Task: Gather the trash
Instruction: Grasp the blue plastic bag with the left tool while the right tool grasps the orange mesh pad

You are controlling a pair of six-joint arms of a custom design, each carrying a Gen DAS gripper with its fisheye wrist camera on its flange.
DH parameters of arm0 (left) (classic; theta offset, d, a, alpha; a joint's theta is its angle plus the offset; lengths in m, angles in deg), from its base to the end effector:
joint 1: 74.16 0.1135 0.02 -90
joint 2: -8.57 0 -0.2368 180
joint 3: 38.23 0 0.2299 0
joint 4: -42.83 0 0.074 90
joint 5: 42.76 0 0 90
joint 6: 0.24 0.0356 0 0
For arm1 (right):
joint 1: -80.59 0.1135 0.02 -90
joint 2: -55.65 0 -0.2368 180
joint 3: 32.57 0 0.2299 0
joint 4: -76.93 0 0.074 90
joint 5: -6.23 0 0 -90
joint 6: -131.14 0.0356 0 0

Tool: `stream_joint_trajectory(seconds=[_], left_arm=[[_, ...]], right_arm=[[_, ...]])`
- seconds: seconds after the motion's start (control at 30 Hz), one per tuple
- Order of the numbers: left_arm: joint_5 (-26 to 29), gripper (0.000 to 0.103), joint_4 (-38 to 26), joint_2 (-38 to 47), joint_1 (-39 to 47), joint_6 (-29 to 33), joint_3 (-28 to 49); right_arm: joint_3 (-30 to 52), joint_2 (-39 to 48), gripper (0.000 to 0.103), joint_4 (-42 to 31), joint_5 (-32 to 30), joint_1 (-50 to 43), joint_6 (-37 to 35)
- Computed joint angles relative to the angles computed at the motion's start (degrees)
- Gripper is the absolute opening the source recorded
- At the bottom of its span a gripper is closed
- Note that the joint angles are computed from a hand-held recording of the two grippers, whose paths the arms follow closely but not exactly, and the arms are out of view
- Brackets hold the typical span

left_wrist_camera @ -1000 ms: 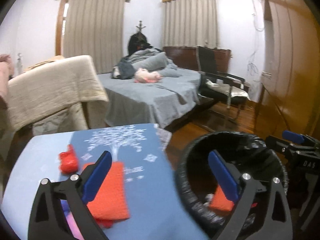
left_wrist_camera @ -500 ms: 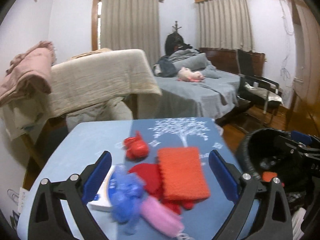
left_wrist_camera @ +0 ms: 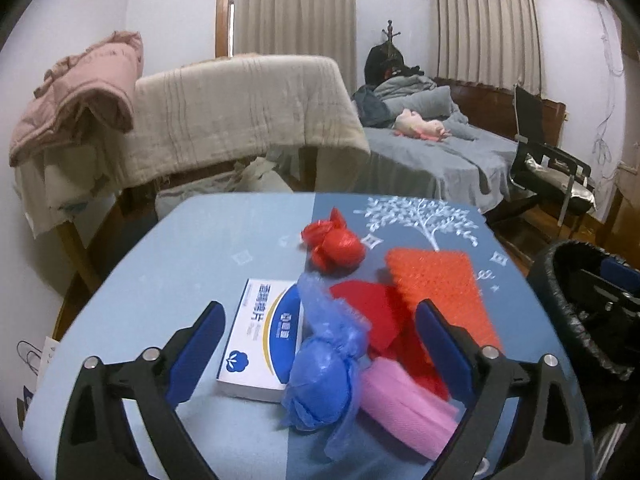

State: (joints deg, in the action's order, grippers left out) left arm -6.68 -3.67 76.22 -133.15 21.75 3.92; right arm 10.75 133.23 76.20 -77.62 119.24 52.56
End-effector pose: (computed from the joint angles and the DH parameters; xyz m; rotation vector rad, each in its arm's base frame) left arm 0.1106 -0.1281 0.1432 -0.3440 2.1437 0.1844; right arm 0.1966 0.1524 0.1526 -0.4585 2.1545 0.3780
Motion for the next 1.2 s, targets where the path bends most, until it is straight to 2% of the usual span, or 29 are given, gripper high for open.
stream_joint_trajectory(seconds=[0.23, 0.33, 0.43, 0.6, 0.7, 0.87, 1.07, 1.2], left_arm=[[5.4, 0.083, 13.1, 1.5, 6.4, 7.9, -5.1], [7.6, 0.075, 16.4, 1.8, 8.1, 10.3, -6.2], [10.0, 0.065, 19.4, 1.7, 9.7, 12.8, -7.1], [13.5, 0.037, 22.8, 2.1, 11.7, 15.6, -7.7], [13.2, 0.031, 23.3, 2.1, 11.6, 15.6, -7.8], [11.2, 0.027, 22.1, 1.0, 10.4, 14.6, -7.7], [6.5, 0.027, 15.7, -3.1, 7.5, 12.2, -6.0], [4.8, 0.027, 13.2, -5.7, 7.4, 13.3, -5.0]], right_arm=[[2.1, 5.4, 0.096, 1.6, -0.2, 0.6, 0.0], [2.9, 7.2, 0.096, 1.9, -0.4, 0.9, -0.1], [3.6, 9.1, 0.096, 2.4, -0.5, 1.3, -0.1], [4.5, 11.3, 0.096, 2.7, -0.9, 1.8, 0.0], [5.2, 12.5, 0.096, 2.7, -0.8, 2.1, 0.1], [6.3, 14.8, 0.096, 3.2, -0.5, 2.2, 0.6], [8.2, 18.1, 0.096, 3.6, -0.2, 2.1, 1.0], [10.3, 20.8, 0.096, 3.1, -0.2, 1.7, 1.4]])
